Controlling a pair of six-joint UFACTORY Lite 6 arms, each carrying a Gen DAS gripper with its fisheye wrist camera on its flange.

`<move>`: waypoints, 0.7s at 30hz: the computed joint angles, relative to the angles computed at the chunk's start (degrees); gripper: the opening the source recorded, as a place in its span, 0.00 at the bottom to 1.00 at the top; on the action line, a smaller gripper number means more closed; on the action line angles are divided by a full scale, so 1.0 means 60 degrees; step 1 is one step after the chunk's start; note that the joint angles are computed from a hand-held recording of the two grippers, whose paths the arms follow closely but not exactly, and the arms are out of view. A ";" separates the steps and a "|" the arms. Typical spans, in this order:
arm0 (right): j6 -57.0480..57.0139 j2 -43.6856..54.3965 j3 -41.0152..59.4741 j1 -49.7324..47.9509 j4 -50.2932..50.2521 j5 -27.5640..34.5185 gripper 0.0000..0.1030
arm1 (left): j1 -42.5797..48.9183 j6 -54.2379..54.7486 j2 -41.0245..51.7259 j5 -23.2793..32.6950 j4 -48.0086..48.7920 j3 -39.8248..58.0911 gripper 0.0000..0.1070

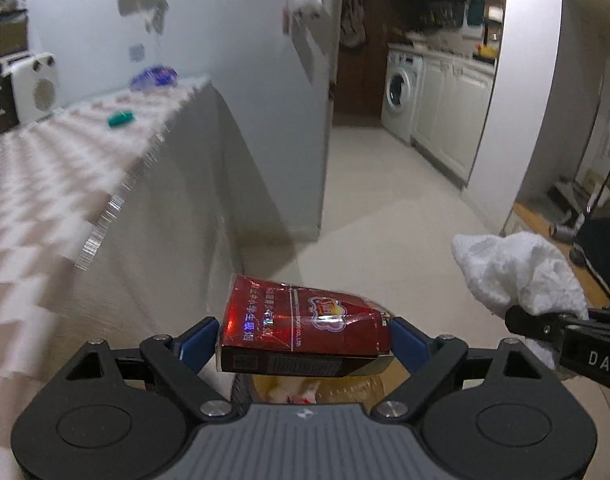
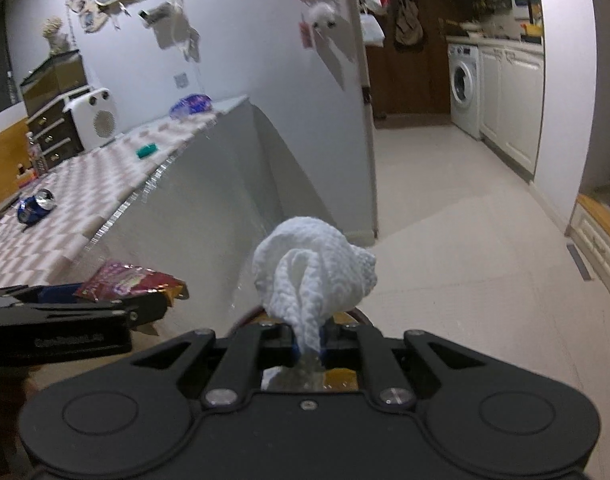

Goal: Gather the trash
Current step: 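Carry the red box in the left tool and white cloth in the right tool over the wastebasket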

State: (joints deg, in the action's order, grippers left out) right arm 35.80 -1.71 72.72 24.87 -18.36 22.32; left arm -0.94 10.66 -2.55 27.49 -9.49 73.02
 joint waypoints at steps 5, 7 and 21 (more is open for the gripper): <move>-0.1813 0.0832 -0.0217 -0.0728 0.1870 -0.0584 0.10 | -0.0420 -0.0443 0.1636 -0.0253 0.0393 0.0388 0.85; -0.2557 0.1366 -0.0134 -0.0971 0.2626 -0.0750 0.10 | -0.0450 -0.0328 0.2360 -0.0287 0.0322 0.0707 0.85; -0.5285 0.6984 0.4588 -0.1383 0.5760 0.0010 0.10 | 0.0160 0.1043 0.7349 0.0759 -0.1111 0.3867 0.85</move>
